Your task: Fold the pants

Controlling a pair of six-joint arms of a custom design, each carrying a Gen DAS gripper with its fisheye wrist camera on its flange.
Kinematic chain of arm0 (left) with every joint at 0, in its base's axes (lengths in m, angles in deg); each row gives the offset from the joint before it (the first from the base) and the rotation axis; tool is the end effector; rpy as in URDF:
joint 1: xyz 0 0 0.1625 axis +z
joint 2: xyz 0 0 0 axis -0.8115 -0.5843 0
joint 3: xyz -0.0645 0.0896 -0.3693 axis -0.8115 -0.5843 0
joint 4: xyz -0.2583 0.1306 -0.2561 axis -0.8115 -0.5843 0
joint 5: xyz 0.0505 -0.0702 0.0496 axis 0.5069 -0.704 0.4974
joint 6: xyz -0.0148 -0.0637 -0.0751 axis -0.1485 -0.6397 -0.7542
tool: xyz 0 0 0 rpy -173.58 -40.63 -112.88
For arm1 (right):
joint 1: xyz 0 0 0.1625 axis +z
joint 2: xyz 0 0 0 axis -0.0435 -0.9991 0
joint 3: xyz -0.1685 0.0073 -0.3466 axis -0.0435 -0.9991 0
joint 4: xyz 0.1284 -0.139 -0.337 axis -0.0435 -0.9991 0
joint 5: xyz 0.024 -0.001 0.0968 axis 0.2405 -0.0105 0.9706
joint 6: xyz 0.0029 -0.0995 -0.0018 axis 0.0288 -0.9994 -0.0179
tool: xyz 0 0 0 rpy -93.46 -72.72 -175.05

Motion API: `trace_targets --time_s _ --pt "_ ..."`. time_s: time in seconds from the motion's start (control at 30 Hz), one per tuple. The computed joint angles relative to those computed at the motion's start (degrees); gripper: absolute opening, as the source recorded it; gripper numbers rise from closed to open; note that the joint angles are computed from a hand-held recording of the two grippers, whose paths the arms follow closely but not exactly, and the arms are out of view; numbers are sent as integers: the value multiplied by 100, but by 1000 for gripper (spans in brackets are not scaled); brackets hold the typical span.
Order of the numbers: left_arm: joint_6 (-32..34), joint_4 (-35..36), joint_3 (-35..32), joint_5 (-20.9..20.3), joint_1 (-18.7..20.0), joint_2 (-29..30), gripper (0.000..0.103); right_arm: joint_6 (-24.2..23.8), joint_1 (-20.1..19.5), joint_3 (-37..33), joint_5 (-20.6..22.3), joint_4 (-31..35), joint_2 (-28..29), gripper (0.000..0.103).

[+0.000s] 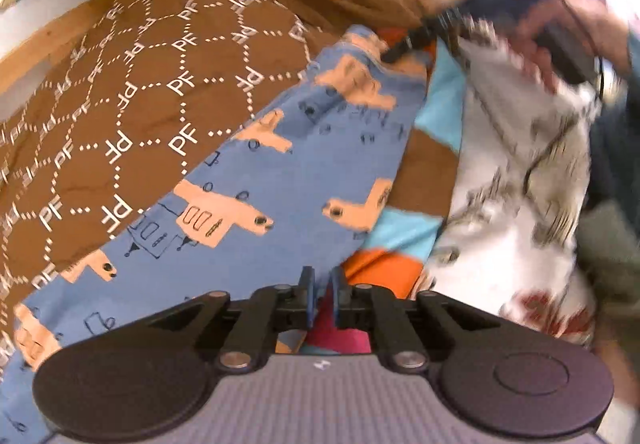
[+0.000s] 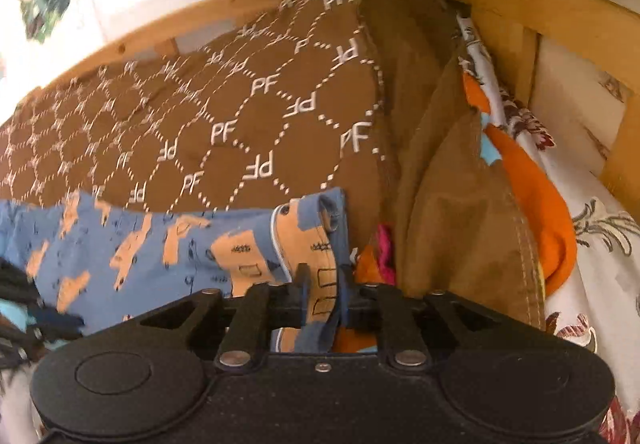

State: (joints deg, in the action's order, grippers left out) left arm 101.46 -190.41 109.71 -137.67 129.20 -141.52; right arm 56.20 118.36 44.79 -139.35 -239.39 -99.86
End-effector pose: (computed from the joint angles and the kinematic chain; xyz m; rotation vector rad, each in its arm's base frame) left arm -0.0097 -0.6341 0.3646 1.7020 2.2870 -0.1656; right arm 0.3330 -0.5429 0.0918 0.2470 -2.3340 0.9860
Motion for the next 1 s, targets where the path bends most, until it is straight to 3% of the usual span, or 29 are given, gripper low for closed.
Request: trace_targets --time_s 0.07,0.1,0.13,0.23,0.37,0.47,0.6,0.67,0.77,0.83,1.0 --pt "-359 287 -389 -256 14 167 35 -161 15 38 148 109 -46 46" --pt "-470 256 -531 -292 -21 264 57 -233 18 39 191 130 -38 49" --pt "-500 139 -621 -307 -69 354 65 -284 34 48 185 170 -30 52" --pt "-556 72 -1143 -243 -291 837 64 -471 117 -55 -40 348 46 52" --pt "-639 -198 -1651 -314 -547 1543 64 -661 143 94 -28 162 -4 52" --pt "-729 -261 -1881 -501 -660 1968 59 -727 102 301 103 -175 -98 48" --pt "-668 222 -2351 -653 -742 2474 57 -736 49 454 159 -402 -179 31" --pt "-577 316 -2343 -512 -777 2559 56 -665 -12 544 349 -433 -245 23" --pt "-489 362 -2208 -289 -796 2582 37 -716 -32 559 357 -362 -253 22" --pt "-468 345 -2047 -180 -788 2519 18 -702 -35 581 379 -364 -268 21" --pt "-294 -368 -1389 -56 -820 2260 2 -704 -28 600 342 -366 -269 18"
